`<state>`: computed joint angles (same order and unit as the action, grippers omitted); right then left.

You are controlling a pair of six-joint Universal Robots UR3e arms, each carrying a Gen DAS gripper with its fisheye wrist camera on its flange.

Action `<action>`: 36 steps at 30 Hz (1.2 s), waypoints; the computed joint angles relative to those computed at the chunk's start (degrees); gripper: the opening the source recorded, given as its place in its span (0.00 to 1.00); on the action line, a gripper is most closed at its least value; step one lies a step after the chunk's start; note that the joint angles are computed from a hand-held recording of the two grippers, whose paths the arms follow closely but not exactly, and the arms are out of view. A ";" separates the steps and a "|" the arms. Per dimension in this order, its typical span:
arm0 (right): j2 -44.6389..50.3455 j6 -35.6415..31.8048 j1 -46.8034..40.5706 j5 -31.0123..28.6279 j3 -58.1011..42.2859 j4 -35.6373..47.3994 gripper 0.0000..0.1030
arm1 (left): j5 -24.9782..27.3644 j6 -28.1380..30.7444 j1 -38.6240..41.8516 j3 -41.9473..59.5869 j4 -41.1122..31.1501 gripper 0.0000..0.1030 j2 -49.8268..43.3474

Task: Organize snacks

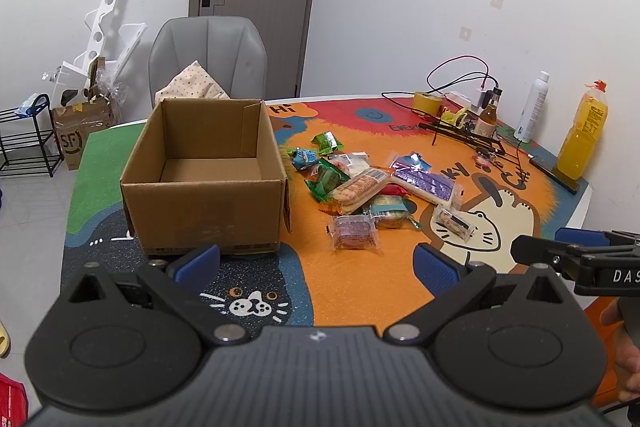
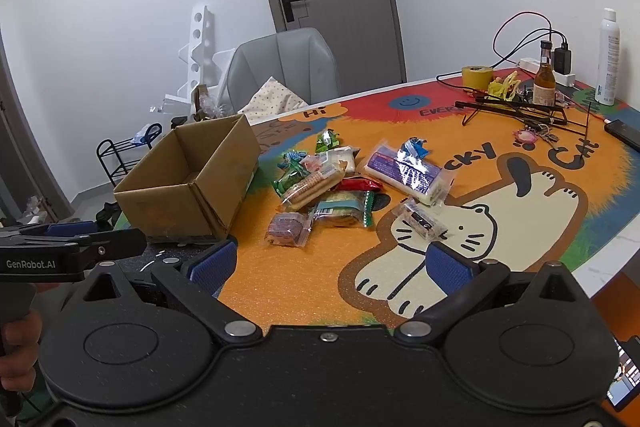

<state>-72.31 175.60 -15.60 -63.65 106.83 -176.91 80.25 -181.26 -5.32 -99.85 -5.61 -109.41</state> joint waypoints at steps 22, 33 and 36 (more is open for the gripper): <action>0.51 0.19 -1.02 1.16 0.73 -1.17 1.00 | 0.20 0.40 -0.03 -0.11 -0.07 0.99 -0.14; 3.48 -0.25 -2.64 2.49 -1.22 -2.16 1.00 | 2.19 0.09 -2.23 6.59 -2.96 0.99 -5.11; 4.65 -0.23 -3.06 2.82 -2.16 -2.16 1.00 | 2.41 0.18 -2.73 8.68 -3.57 0.99 -6.63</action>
